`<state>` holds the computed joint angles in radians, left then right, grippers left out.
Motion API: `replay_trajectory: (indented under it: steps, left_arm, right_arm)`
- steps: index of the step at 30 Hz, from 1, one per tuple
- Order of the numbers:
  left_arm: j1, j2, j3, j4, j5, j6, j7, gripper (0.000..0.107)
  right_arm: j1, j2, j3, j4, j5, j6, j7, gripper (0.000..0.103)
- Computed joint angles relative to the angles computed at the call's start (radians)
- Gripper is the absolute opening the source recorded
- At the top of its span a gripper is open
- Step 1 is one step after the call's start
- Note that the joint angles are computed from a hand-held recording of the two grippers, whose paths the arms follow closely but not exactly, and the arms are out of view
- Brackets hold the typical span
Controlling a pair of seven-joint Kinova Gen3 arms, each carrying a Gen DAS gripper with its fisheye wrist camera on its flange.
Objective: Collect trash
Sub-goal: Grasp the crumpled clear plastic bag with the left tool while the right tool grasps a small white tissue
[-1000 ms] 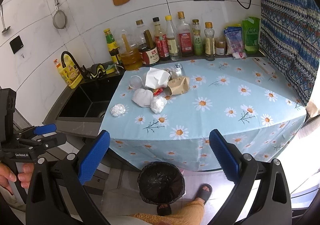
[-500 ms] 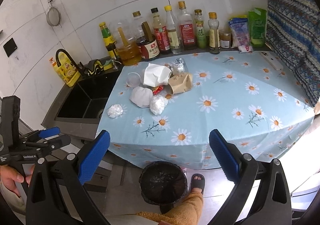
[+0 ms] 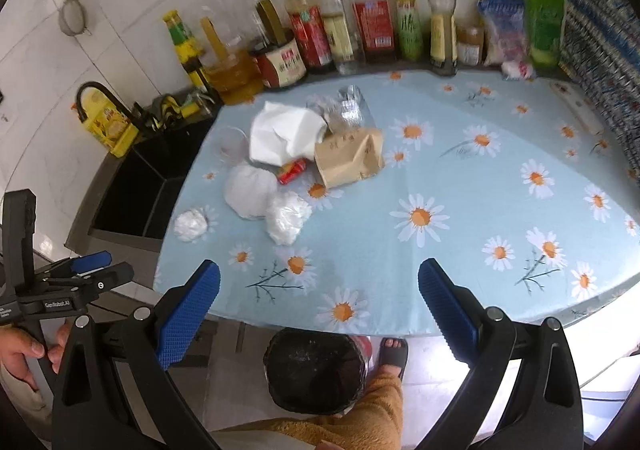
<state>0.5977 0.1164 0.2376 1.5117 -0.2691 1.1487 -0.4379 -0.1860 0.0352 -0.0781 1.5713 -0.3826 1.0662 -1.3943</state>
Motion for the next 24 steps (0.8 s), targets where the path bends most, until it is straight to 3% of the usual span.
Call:
replay_trajectory:
  steps: [7,10,14,21,24]
  left_arm:
    - [-0.044,0.065,-0.031,-0.011,0.058,-0.044,-0.100,0.096]
    - [-0.052,0.105,-0.046,-0.042,0.065,-0.004,-0.141,0.096]
    - [-0.067,0.119,-0.064,-0.035,0.075,-0.021,-0.187,0.096]
    - [-0.070,0.152,-0.094,-0.048,0.047,-0.013,-0.178,0.094]
    - [-0.073,0.166,-0.098,-0.060,0.037,-0.006,-0.190,0.085]
  right_arm:
    - [0.007,0.127,-0.019,-0.036,-0.048,0.014,0.062,0.098]
    - [0.005,0.176,-0.030,-0.078,-0.049,0.057,0.047,0.098]
    - [0.000,0.203,-0.043,-0.105,-0.049,0.068,0.050,0.098]
    - [-0.008,0.271,-0.059,-0.171,-0.049,0.109,0.042,0.097]
    - [-0.001,0.283,-0.062,-0.179,-0.057,0.117,0.048,0.097]
